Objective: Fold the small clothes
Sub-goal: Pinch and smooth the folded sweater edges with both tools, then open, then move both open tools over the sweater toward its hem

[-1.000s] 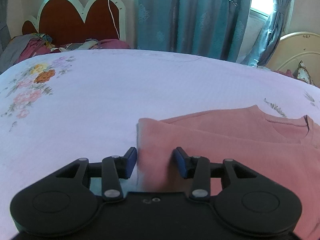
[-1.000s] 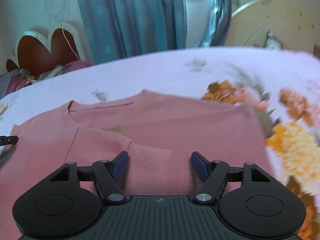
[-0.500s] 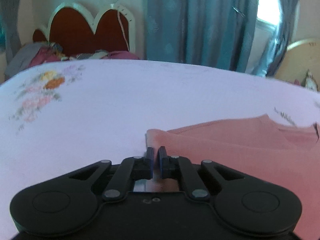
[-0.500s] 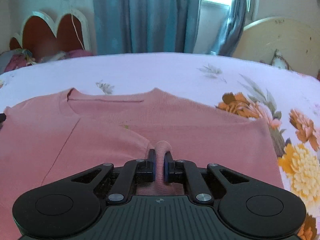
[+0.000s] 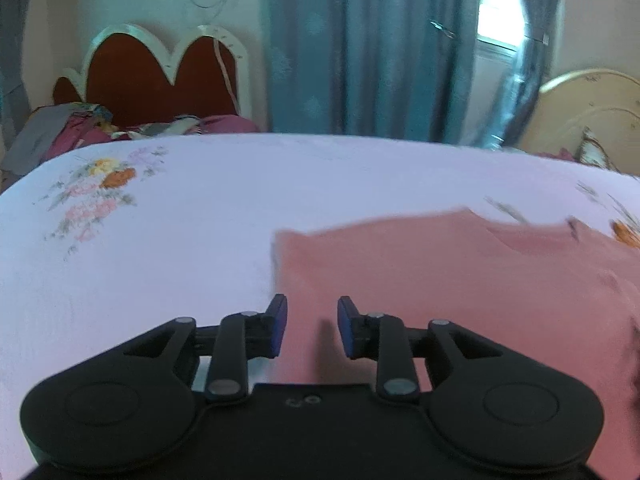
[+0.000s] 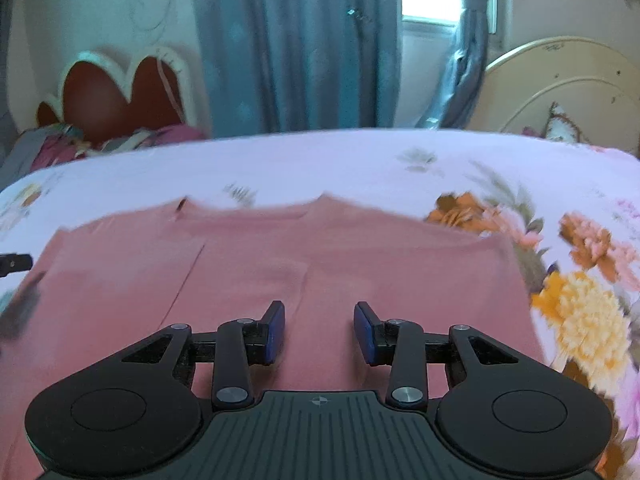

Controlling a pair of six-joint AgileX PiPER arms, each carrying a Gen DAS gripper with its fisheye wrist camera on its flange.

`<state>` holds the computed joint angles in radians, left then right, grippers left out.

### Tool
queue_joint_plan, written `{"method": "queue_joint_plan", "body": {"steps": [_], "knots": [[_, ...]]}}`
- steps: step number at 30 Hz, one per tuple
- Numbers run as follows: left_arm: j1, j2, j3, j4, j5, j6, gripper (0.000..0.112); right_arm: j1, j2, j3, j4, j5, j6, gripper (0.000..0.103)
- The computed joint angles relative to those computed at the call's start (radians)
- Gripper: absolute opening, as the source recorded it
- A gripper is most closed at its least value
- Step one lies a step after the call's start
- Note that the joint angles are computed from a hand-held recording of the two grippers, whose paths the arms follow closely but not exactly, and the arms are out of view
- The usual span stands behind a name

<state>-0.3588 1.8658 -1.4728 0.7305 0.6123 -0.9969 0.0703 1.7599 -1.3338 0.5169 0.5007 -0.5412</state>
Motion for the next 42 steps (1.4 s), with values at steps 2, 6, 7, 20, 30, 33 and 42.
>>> {"method": "queue_joint_plan", "body": {"steps": [2,6,7,20,30,33,42], "knots": [[-0.023,-0.032,0.051,-0.006,-0.009,-0.005,0.032,0.022,-0.006,0.029,-0.100,-0.011,0.061,0.038],[-0.044,-0.034,0.093,-0.066,0.014,0.039,0.036,0.006,0.004,0.035,-0.118,0.002,0.081,0.038],[-0.043,-0.036,0.103,-0.070,0.010,0.035,0.036,-0.005,-0.001,0.026,-0.100,0.025,0.081,0.038],[-0.190,-0.122,0.105,-0.036,0.148,-0.056,0.068,-0.173,-0.214,0.189,0.196,0.225,-0.251,0.038],[-0.375,-0.185,0.131,0.008,0.282,-0.181,0.076,-0.335,-0.315,0.268,0.310,0.411,-0.461,0.048],[-0.419,-0.211,0.157,0.012,0.307,-0.217,0.076,-0.389,-0.371,0.322,0.357,0.432,-0.522,0.078],[-0.514,-0.313,0.275,0.025,0.324,-0.262,0.076,-0.515,-0.562,0.440,0.319,0.510,-0.508,0.078]]}}
